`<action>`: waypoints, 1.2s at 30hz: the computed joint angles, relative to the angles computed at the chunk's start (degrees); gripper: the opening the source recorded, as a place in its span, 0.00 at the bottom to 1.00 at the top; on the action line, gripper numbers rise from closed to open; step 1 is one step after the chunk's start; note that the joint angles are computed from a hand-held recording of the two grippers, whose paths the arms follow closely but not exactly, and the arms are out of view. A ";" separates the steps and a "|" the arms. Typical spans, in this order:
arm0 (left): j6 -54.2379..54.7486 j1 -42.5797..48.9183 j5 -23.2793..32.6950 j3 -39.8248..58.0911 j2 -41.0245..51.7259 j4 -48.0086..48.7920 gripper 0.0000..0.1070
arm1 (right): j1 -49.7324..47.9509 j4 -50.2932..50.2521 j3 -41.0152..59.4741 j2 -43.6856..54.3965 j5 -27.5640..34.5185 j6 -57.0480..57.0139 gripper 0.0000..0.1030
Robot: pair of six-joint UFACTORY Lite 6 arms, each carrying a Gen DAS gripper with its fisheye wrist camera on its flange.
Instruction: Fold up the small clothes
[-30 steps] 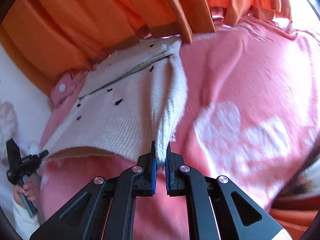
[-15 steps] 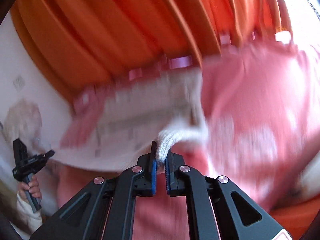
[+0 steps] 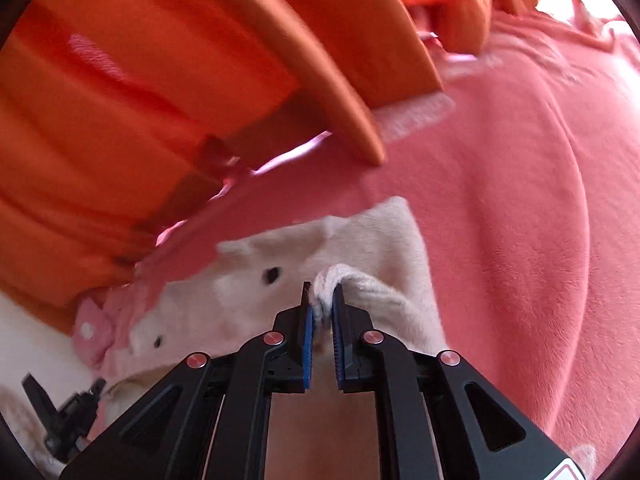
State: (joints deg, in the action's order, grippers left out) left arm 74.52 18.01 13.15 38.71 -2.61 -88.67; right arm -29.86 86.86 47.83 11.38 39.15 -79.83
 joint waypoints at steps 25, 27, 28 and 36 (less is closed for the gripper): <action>-9.48 1.59 8.45 1.42 -7.05 10.64 0.09 | -4.42 1.50 -5.08 -15.21 12.84 -13.03 0.05; -5.72 0.91 4.54 2.47 -5.66 7.42 0.09 | -5.21 0.77 -0.37 -7.91 10.48 -9.85 0.05; -3.87 1.32 2.90 3.48 -1.81 5.93 0.09 | -3.74 -2.35 3.59 -2.58 5.70 -6.70 0.05; 2.58 3.76 6.35 5.94 7.64 -0.76 0.09 | -1.86 -3.00 6.59 1.35 0.83 -3.62 0.05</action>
State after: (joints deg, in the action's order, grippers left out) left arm 77.10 21.77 19.50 44.65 5.03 -89.44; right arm -31.72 83.86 54.42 12.73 39.98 -83.45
